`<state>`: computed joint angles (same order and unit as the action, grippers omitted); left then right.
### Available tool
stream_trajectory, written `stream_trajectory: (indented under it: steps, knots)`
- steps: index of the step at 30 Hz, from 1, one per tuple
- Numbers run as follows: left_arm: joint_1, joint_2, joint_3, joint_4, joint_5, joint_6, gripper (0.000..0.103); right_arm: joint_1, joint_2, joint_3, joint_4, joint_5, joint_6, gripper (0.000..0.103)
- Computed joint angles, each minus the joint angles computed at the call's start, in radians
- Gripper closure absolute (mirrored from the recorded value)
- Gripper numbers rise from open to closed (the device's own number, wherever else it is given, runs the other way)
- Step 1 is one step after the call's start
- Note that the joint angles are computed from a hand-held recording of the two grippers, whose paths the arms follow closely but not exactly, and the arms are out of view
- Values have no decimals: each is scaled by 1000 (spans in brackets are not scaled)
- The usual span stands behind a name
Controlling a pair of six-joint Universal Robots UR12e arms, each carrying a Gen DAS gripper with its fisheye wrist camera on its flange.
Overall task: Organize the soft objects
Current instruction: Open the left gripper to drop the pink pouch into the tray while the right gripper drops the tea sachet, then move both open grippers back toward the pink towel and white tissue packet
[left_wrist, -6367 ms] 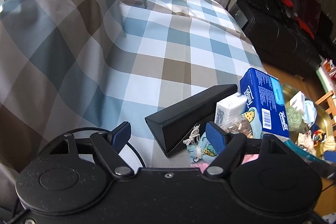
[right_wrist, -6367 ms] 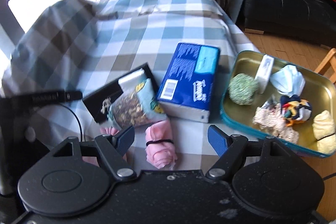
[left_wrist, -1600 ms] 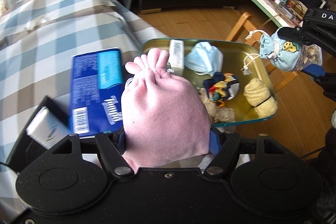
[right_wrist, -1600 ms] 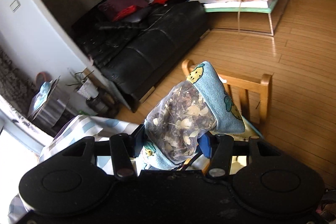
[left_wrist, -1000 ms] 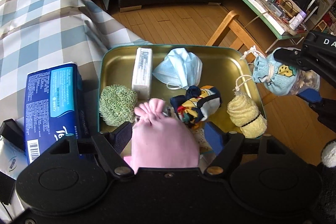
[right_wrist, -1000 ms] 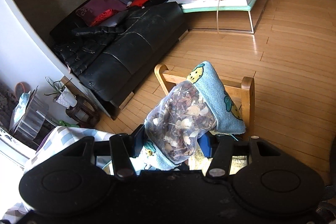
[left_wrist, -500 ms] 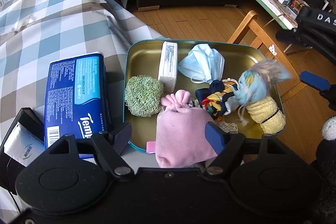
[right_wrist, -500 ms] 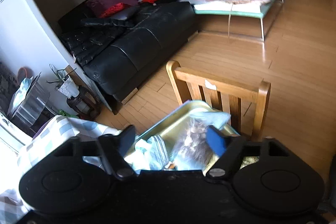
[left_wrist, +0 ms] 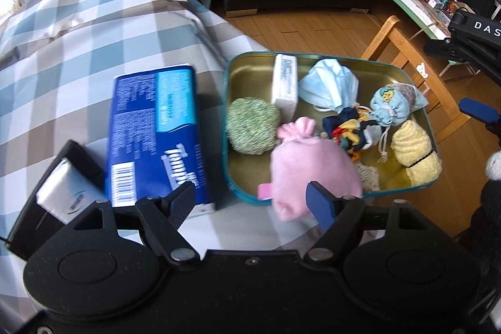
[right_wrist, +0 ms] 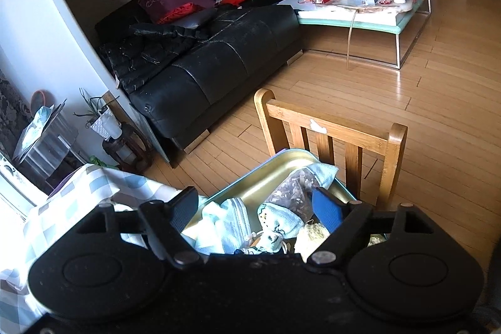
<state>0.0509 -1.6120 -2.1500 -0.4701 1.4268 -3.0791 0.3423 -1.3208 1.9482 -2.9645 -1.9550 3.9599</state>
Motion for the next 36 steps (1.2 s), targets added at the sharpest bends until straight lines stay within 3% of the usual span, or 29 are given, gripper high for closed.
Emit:
stream_trajectory:
  steps: [10,14,19,30,36]
  knots:
    - [84,92,-93,27,98,34,26,17,-3,8,-81,43,-101,23]
    - [123,115,-119,33,119,31,26,29,-6,12,-131,99,-196,22]
    - [170,137,-146,59,124,25,26,36,-11,8,-150,218,-249,20]
    - [258,131,-181,145,123,-4,26,97,12,-36,-114,392,-391,18]
    - [309,113,-190,234,121,-26,26,144,43,-70,-53,367,-449,18]
